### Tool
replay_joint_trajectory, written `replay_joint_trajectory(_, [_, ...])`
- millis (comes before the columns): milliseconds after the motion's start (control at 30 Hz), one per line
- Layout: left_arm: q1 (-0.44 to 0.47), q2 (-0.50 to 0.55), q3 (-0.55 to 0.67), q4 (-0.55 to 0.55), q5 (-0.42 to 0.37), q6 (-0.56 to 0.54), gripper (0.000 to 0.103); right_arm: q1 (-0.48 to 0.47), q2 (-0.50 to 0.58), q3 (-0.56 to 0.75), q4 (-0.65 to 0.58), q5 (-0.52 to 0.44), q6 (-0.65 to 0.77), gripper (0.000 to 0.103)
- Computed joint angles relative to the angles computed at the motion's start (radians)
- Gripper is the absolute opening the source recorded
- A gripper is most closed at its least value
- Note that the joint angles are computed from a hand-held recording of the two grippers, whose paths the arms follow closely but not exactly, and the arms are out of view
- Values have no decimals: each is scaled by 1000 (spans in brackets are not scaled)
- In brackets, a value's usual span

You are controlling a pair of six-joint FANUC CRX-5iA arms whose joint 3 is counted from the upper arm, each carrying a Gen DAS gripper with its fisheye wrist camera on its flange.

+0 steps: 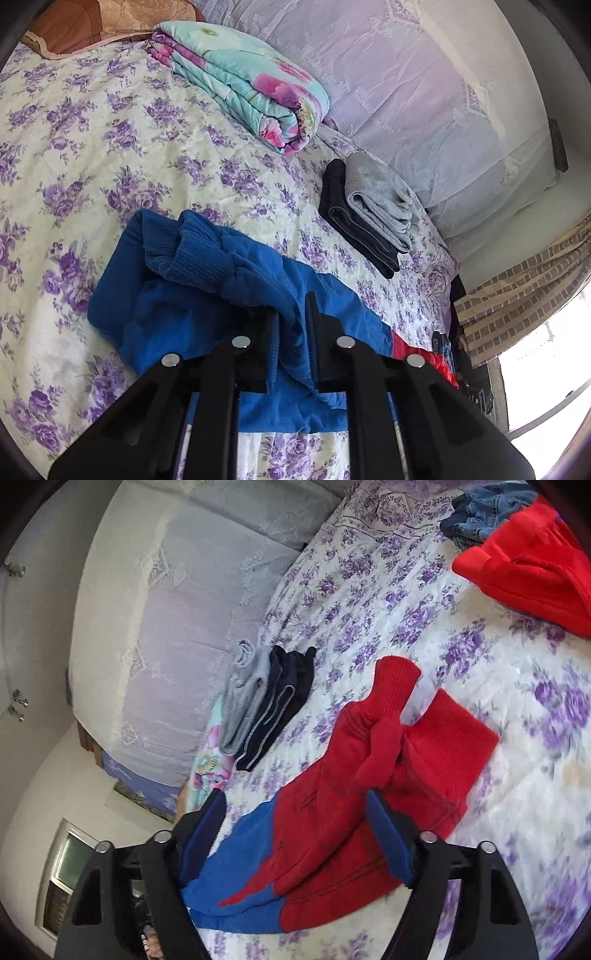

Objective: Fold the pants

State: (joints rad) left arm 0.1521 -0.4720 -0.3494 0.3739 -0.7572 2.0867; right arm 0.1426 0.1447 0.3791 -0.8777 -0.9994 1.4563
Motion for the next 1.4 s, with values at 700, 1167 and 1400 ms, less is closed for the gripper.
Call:
replay_joint_trajectory(700, [45,-5,-69,106,47,-64,12,53,99,78,164,-72,-137,13])
replay_joint_trajectory(1167, [49,-111,-72,124,75,-98,7,-120,-105,-43,-171,-68,116,8])
replay_joint_trajectory(1400, [78,-12,-8,180,100,-153,7,-109,32,125,-162,-94,27,8])
